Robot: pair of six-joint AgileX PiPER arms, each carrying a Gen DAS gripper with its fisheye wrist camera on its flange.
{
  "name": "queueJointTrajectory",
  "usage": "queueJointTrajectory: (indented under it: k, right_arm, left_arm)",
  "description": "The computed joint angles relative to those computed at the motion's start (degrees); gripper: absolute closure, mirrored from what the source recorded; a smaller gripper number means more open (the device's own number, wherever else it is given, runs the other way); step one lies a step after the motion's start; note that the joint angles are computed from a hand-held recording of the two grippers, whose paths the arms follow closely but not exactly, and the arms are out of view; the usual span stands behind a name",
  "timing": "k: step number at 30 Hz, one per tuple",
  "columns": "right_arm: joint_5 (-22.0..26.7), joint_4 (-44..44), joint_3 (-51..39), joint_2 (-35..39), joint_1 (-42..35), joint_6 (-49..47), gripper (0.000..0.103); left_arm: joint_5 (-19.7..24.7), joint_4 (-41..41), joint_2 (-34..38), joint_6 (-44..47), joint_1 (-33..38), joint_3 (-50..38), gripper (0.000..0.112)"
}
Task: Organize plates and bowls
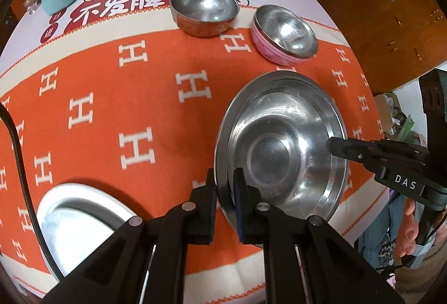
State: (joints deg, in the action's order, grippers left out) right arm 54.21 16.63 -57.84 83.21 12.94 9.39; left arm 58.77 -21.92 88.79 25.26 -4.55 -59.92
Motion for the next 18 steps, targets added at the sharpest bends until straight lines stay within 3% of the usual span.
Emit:
queueJointTrajectory:
  k: [7,18]
  right_arm:
    - [-0.4,0.7,7.9,-4.8,2.4,1.3,0.094]
    - [-1.1,0.9,14.3,-4.7,8.7,5.2,0.094]
  left_arm:
    - [-1.9,0.0,-6.1,1.8,-0.3,10.4,0.103]
    - [-5.1,0.9,-7.2,3.4,0.7,22.0,0.102]
